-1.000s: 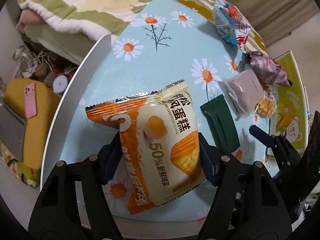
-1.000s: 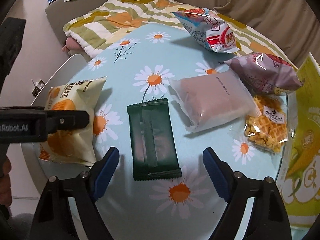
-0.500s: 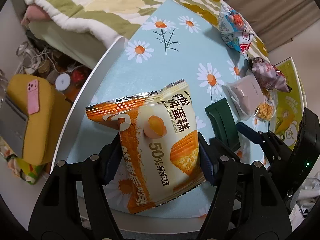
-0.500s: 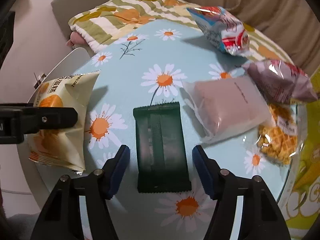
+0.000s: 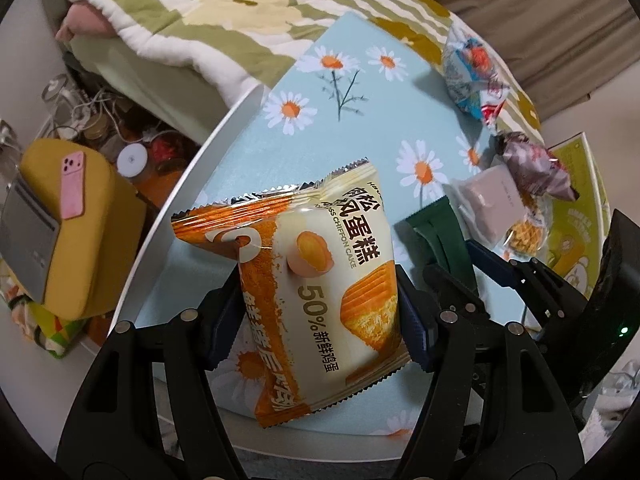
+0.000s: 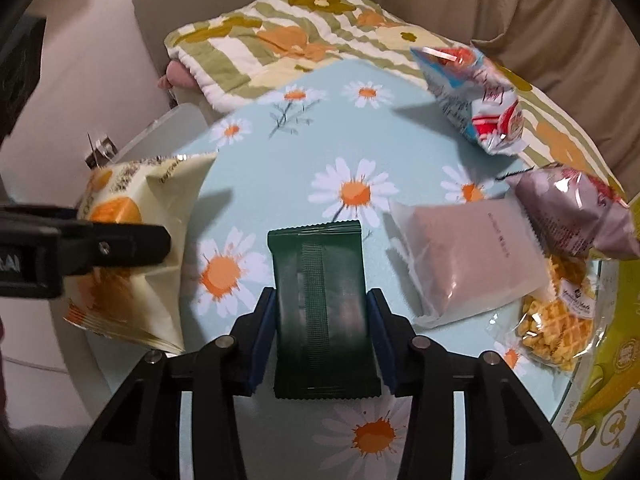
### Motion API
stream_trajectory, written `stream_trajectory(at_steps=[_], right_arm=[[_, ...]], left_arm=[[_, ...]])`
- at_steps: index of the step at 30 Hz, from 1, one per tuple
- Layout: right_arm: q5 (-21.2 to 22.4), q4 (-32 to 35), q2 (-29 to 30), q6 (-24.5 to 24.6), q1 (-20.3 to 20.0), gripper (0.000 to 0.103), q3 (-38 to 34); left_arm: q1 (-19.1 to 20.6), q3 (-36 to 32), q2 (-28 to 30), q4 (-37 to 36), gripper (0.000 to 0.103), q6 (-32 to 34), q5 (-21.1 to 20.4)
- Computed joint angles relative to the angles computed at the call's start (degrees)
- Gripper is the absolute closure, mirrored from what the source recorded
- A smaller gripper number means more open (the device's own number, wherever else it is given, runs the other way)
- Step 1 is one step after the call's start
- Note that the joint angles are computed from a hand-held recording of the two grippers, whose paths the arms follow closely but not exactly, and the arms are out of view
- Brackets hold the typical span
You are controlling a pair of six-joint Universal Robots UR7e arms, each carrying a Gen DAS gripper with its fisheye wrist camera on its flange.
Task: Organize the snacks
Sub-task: 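Carry the cake bag and green bar over the box and open both tools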
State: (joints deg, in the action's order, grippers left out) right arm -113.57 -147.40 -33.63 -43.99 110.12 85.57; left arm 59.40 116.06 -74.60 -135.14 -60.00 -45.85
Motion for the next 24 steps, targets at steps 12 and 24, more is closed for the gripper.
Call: stream_trajectory(at_steps=[12, 24], right_arm=[[4.2, 2.4, -5.2, 9.5, 2.4, 0.062, -5.8], [5.4, 0.4, -12.4, 13.6, 0.0, 0.062, -9.7]], left_arm=[[-4.7, -7.3, 1.8, -5.4, 0.038, 15.2, 5.2], [-7.6, -25.7, 15.6, -11.9, 0.038, 34.0, 2.9]])
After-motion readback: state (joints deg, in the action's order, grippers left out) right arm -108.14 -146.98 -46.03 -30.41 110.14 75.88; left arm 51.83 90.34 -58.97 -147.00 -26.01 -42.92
